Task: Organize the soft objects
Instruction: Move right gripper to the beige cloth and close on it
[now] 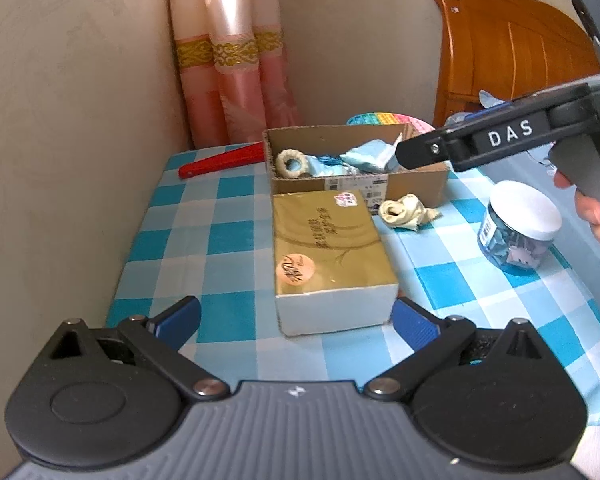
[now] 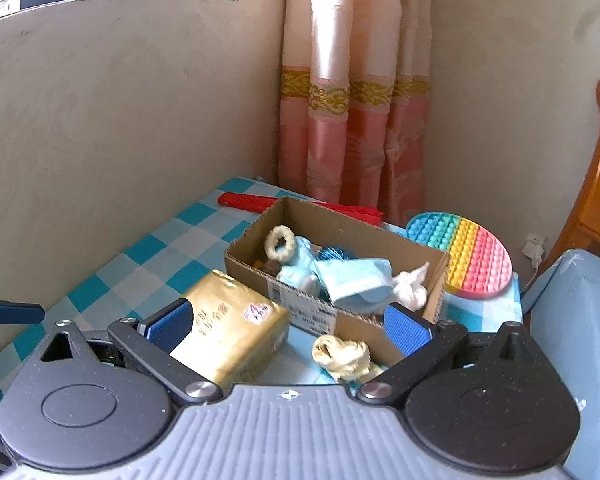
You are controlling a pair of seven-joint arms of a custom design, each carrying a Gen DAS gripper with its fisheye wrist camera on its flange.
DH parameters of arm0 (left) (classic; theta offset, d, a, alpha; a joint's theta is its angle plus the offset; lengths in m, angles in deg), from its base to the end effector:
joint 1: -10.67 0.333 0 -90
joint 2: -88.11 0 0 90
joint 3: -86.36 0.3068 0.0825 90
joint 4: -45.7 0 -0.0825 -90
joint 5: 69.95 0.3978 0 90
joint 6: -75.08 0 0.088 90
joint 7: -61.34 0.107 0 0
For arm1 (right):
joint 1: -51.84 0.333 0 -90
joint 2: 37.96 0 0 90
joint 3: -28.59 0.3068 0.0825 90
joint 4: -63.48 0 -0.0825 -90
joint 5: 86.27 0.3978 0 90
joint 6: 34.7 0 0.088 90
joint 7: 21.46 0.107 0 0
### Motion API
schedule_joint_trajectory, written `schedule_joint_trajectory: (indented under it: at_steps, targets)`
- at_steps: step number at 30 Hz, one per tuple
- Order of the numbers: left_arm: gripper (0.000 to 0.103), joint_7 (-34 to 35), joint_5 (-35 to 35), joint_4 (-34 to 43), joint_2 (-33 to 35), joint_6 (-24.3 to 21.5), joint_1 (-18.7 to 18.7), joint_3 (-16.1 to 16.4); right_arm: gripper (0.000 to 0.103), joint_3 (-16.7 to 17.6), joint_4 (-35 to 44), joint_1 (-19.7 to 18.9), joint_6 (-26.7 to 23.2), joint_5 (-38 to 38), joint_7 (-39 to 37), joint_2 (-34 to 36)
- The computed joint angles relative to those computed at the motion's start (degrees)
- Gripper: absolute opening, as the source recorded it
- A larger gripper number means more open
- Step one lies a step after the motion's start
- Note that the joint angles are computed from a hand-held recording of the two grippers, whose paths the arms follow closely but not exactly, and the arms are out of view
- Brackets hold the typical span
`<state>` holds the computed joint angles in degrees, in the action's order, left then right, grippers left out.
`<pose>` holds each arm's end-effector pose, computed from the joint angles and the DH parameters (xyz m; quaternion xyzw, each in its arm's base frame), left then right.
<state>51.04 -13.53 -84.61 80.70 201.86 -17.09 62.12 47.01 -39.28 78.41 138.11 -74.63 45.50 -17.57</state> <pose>0.3430 -0.3981 0.4081 -0.7171 0.5636 -0.2265 0.3418 0.5224 0.4641 0.4493 -0.8552 0.2855 -0.1527 0.4048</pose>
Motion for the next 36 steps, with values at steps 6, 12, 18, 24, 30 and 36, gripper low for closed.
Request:
schedule_joint_trajectory:
  at_steps: [6,12,18,24,30,36]
  targets:
    - [0.102,1.28,0.53,1.51,1.93,1.02,-0.58,0.10,0.103,2.28,-4.21,-2.79,2.07,3.27,-2.58,-2.13]
    - [0.102,1.86,0.92,2.60,3.49,1.77,-1.26,0.62,0.103,9.13,-7.41,-9.15,2.30,11.72,-10.99,-3.29]
    - [0.102,2.67,1.80,3.60,5.08,2.25,-1.82,1.20,0.103,12.17,-9.11,-11.37,2.29,19.64,-20.05,-3.85]
    - [0.102,4.05,1.74,4.12,6.49,3.73,-2.25,2.08,0.103,9.34,-8.64,-8.38,2.29,21.77,-21.70,-3.15]
    - [0.102,3.35,3.23,2.85,6.42,6.17,-2.11,2.69,0.103,-0.08,-7.70,0.15,5.44,11.93,-10.46,-1.42]
    - [0.102,3.12,2.80,1.48,6.12,8.52,-1.28,3.15,0.101,-16.58,-3.47,14.05,5.07,-0.66,7.12,1.87]
